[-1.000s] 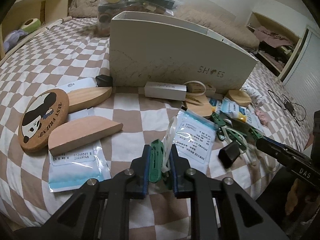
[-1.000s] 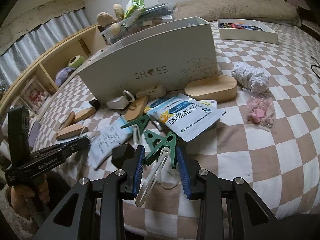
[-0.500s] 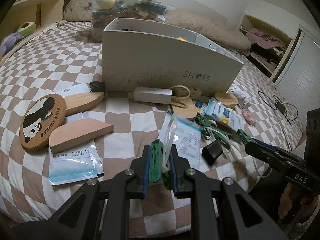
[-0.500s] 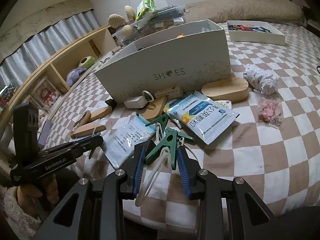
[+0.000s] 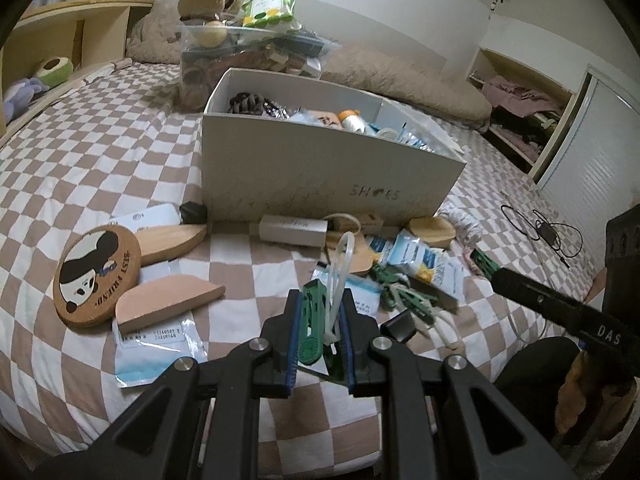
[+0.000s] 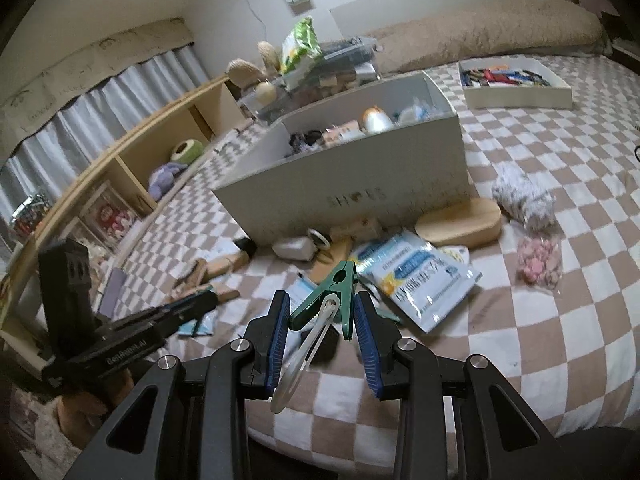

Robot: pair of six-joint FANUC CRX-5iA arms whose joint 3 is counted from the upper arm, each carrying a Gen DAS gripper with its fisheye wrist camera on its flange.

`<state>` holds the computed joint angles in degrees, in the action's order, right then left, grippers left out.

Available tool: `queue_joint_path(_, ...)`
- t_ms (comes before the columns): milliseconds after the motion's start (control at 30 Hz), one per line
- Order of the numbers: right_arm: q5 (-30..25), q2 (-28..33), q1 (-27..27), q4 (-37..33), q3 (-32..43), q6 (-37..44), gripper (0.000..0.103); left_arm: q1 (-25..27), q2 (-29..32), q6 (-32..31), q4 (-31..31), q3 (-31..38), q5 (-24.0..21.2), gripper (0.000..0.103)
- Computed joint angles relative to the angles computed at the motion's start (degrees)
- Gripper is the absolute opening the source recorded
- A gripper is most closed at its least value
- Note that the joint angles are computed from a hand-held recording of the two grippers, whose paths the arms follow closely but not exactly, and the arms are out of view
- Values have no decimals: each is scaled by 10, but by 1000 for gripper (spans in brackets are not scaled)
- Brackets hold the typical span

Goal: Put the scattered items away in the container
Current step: 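Lift both held clothespins and carry them over the white box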

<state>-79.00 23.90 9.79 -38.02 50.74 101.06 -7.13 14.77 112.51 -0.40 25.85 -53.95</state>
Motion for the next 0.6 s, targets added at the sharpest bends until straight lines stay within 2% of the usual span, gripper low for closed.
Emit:
queue_joint_path(300,-10,12,6,-14,58,-5,34,-2,6,10,-16,51,-8,18)
queue_joint_path(600,-34,61,4,-23,176,-43,34,2,37,-6,-21,146,-32,18)
